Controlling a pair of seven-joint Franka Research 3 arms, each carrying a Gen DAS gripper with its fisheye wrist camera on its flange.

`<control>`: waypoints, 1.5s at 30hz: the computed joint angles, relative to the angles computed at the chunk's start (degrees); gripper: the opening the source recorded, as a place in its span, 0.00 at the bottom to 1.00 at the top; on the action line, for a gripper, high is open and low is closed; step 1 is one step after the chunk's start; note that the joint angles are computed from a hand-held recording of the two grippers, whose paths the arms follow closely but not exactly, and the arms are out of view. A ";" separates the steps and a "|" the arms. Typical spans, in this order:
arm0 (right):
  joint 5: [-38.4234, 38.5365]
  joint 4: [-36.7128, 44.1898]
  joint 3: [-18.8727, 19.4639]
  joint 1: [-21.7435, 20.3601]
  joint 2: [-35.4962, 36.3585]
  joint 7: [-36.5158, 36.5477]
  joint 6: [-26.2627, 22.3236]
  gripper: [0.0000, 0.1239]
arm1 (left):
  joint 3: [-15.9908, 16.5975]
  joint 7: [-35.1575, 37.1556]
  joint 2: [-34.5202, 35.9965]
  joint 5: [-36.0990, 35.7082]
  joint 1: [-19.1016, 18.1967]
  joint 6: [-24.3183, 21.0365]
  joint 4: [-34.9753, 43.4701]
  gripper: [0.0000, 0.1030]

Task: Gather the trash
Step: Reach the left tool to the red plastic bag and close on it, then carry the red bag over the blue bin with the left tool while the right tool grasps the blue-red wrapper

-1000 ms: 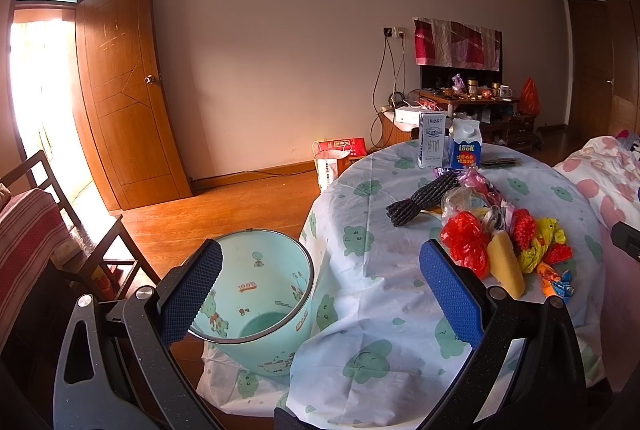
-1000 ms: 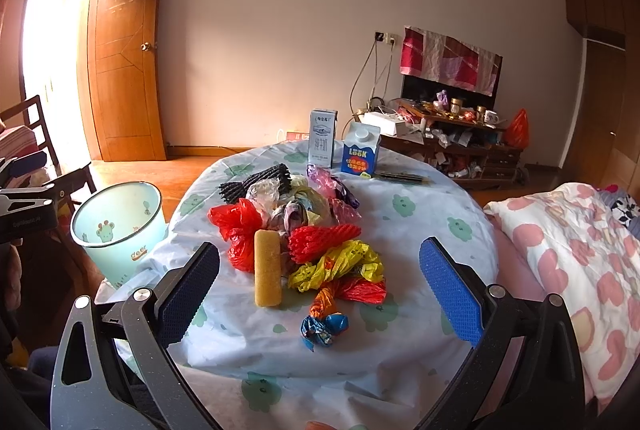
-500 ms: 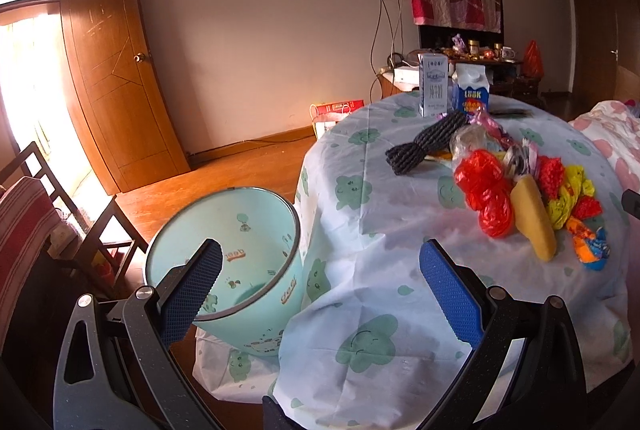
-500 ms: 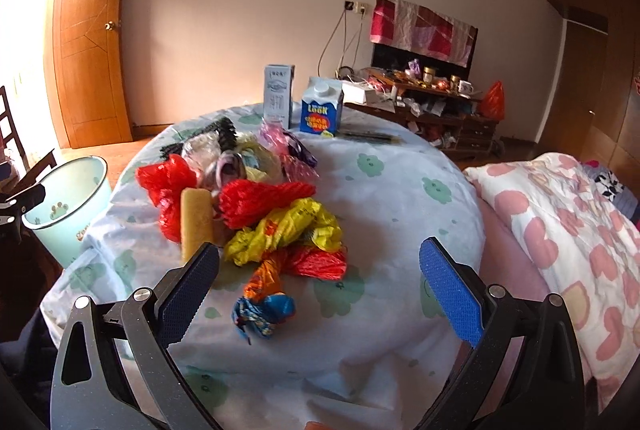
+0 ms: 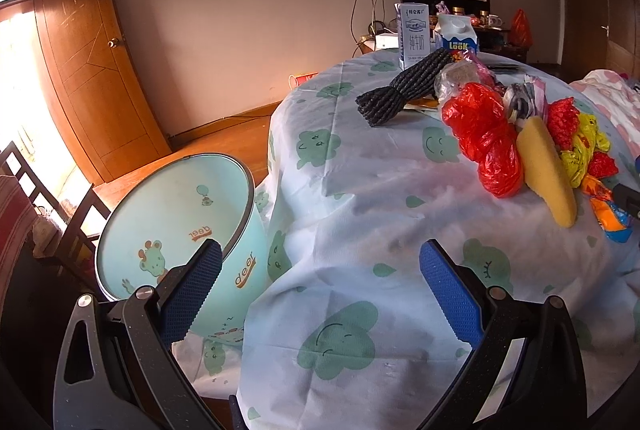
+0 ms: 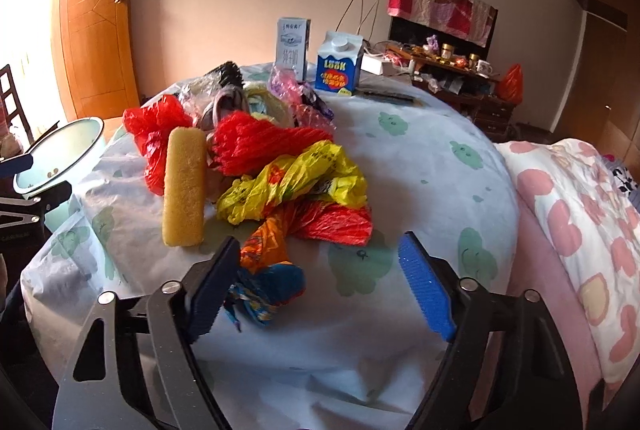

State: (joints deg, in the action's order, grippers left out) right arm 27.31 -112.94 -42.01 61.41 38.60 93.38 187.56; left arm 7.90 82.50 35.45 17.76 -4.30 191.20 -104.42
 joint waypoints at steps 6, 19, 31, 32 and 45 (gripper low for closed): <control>-2.72 0.64 12.33 -11.50 -3.78 -1.89 2.18 0.55 | -4.07 1.06 0.04 1.67 3.23 -0.29 0.61 0.94; 2.66 4.06 9.09 -12.32 -0.22 -3.24 4.50 0.58 | -4.97 0.31 3.12 2.78 2.11 -2.41 6.75 0.94; 11.11 2.30 11.59 -14.05 -1.89 -10.92 6.22 0.59 | -18.33 4.89 6.79 6.44 9.30 -4.66 11.92 0.90; 11.53 2.46 11.79 -14.15 -1.72 -11.46 6.44 0.59 | -21.91 6.47 7.74 6.86 11.73 -6.07 12.86 0.81; 13.26 2.60 24.21 -24.04 -5.19 -17.80 10.16 0.53 | -41.25 24.20 8.96 -0.12 26.43 -9.74 9.67 0.09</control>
